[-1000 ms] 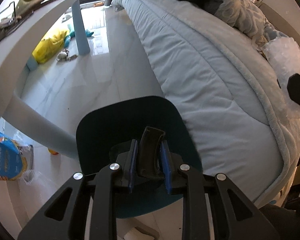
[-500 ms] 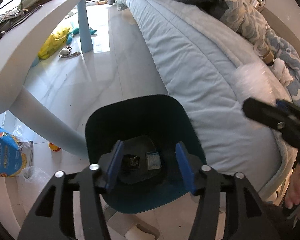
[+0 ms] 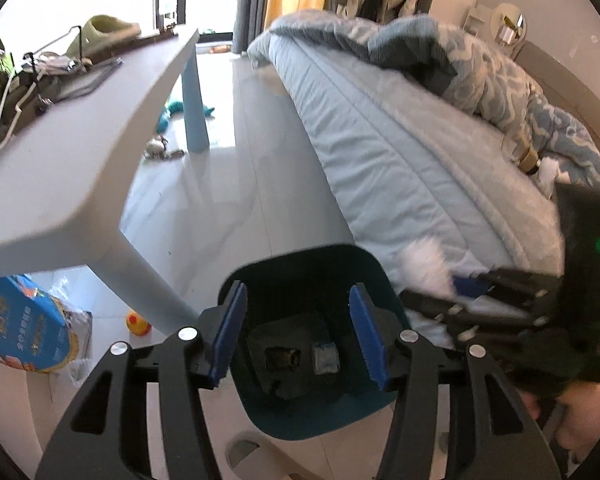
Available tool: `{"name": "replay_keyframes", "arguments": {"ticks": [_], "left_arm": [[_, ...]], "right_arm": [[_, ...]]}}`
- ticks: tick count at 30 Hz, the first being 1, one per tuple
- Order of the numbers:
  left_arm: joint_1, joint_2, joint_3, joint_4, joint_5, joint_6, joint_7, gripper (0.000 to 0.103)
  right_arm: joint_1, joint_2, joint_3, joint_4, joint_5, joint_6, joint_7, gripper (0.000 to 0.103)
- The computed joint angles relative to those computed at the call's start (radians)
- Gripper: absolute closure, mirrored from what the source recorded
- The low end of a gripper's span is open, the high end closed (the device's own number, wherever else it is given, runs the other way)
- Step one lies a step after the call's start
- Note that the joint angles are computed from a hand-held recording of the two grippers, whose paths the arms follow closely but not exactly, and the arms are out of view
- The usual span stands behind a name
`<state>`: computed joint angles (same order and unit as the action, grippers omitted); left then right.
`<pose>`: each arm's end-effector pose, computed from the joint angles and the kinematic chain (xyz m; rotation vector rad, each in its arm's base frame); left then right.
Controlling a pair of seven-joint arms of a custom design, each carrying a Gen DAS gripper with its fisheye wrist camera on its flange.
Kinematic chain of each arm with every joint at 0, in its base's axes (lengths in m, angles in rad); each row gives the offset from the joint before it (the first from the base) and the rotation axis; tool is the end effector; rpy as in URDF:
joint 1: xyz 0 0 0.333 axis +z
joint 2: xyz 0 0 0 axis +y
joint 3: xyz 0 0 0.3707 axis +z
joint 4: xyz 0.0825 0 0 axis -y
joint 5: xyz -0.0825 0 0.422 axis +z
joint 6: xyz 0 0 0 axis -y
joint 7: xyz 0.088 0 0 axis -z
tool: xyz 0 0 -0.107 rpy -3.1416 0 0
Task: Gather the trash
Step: 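Lower the bubble-wrap roll into the bin and open the right tool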
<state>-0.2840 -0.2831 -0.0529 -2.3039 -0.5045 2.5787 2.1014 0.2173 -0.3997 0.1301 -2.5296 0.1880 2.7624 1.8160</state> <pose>0.4947 -0.1667 0.5565 -1.4135 2.4283 -0.9153 0.4408 0.1561 0.5165 -1.7528 1.8308 -0.3074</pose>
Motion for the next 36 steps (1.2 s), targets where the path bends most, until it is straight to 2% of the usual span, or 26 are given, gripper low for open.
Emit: {"name": "replay_keyframes", "arguments": {"ticks": [8, 14, 20, 21, 22, 24, 32, 36], "left_arm": [[-0.022, -0.033, 0.027, 0.016, -0.068, 0.029, 0.027, 0.060], [-0.053, -0.069, 0.047, 0.014, -0.131, 0.038, 0.061, 0.064], [-0.075, -0.090, 0.062, 0.020, -0.179, 0.038, 0.084, 0.064], [-0.075, -0.093, 0.062, 0.021, -0.182, 0.042, 0.084, 0.064], [-0.075, -0.095, 0.064, 0.022, -0.189, 0.047, 0.082, 0.064], [-0.080, -0.096, 0.073, 0.031, -0.210, 0.042, 0.081, 0.063], [-0.079, -0.109, 0.076, 0.042, -0.225, 0.080, 0.073, 0.055], [-0.088, -0.115, 0.079, 0.042, -0.216, 0.100, 0.066, 0.051]], "right_arm": [[0.041, 0.077, -0.016, 0.014, 0.045, -0.004, -0.019, 0.070], [0.033, 0.118, 0.002, 0.028, 0.003, -0.035, 0.013, 0.070], [0.053, 0.160, -0.007, 0.042, 0.009, -0.063, 0.014, 0.067], [0.056, 0.163, -0.008, 0.045, 0.014, -0.071, 0.019, 0.062], [0.056, 0.162, -0.006, 0.046, 0.009, -0.072, 0.023, 0.052], [0.047, 0.160, 0.008, 0.049, -0.031, -0.070, 0.049, 0.044], [0.045, 0.108, 0.003, 0.042, -0.045, -0.029, 0.052, 0.044], [0.022, 0.067, 0.023, 0.045, -0.084, -0.005, 0.065, 0.044]]}}
